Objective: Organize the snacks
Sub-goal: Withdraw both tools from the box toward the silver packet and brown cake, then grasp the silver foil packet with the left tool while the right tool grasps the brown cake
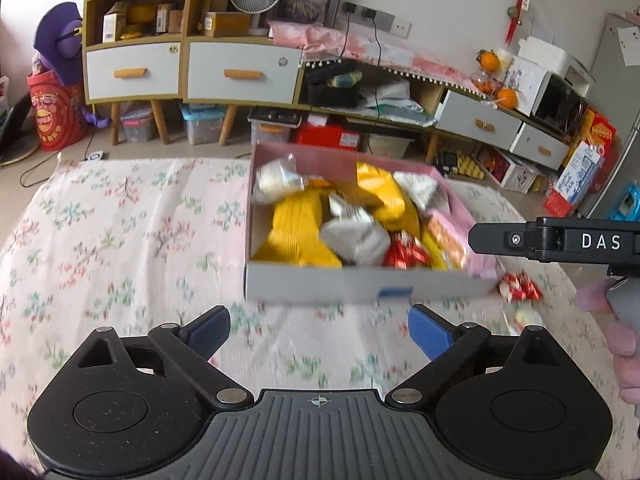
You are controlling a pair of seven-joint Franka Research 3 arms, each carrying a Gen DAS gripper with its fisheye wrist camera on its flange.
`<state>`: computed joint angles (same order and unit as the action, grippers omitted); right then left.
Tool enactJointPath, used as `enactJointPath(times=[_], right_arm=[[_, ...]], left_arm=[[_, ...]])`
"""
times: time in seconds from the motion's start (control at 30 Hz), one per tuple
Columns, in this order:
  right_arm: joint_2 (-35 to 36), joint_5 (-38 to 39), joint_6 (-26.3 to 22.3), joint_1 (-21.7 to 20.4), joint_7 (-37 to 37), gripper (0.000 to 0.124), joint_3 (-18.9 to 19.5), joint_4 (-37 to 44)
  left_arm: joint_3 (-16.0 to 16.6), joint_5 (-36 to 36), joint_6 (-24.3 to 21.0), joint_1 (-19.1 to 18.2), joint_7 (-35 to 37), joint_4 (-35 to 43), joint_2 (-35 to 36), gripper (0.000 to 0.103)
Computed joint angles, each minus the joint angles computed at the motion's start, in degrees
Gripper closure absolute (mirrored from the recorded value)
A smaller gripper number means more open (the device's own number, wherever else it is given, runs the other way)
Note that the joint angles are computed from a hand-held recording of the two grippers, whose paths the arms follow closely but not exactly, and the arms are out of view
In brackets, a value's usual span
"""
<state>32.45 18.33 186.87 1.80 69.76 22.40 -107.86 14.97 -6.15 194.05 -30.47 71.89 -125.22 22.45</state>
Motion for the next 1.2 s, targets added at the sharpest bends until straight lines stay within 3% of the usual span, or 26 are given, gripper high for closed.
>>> enactJointPath(times=[0.1,0.17,0.27,0.3,0.4,0.5,0.63,0.7,0.77,0.83,1.0,1.2], right_arm=[[-0.90,-0.19,0.61,-0.40,-0.11,0.026,0.24,-2.08],[-1.22,-0.75,1.62,-2.51,-0.40,0.025,2.36,-3.76],[-0.35,-2.96,4.39,-9.72,0.38,0.024,9.59,-6.61],[0.48,-4.49,4.91,-12.42,0.81,0.024,12.16,-7.14],[-0.22,-7.27,5.74,-13.25,2.09,0.024,12.13,-8.85],[-0.30,-10.50,8.62,-14.70,3.53,0.023,12.86,-10.43],[-0.21,-14.65,9.72,-16.47,5.88,0.022,13.31,-11.84],[-0.78,-15.51,9.77,-15.36,7.01,0.022,11.60,-12.59],[-1.15,-16.61,8.89,-14.34,8.04,0.022,10.08,-12.64],[-1.32,-18.39,8.57,-14.11,8.88,0.022,9.25,-13.15],[-1.56,-21.17,6.11,-11.52,8.52,0.022,6.60,-12.98],[-1.18,-21.29,1.25,-13.43,4.04,0.023,10.04,-12.73]], left_arm=[[3.49,-1.88,-0.03,-4.53,1.25,-1.85,-0.40,0.006],[3.75,-2.51,1.44,-5.40,2.22,-3.31,-0.67,0.006],[-2.66,-0.04,4.31,0.59,3.16,-5.54,-1.69,0.006],[-3.33,0.07,4.38,1.01,4.47,-5.96,-1.90,0.006],[-3.80,-0.98,4.59,0.78,9.01,-6.99,-2.12,0.006],[-7.90,1.10,4.28,5.01,10.68,-8.27,-2.73,0.006],[-18.96,12.33,3.54,18.39,7.30,-9.54,-3.32,0.006],[-23.27,18.24,3.49,23.84,5.06,-9.78,-3.06,0.006],[-25.41,22.73,3.70,26.74,3.54,-10.00,-2.70,0.006],[-26.22,25.94,3.83,28.03,2.69,-9.91,-2.27,0.006],[-24.96,28.70,3.42,26.64,2.89,-8.09,-0.84,0.008],[-25.02,30.54,2.22,26.33,3.36,-5.75,1.03,0.026]])
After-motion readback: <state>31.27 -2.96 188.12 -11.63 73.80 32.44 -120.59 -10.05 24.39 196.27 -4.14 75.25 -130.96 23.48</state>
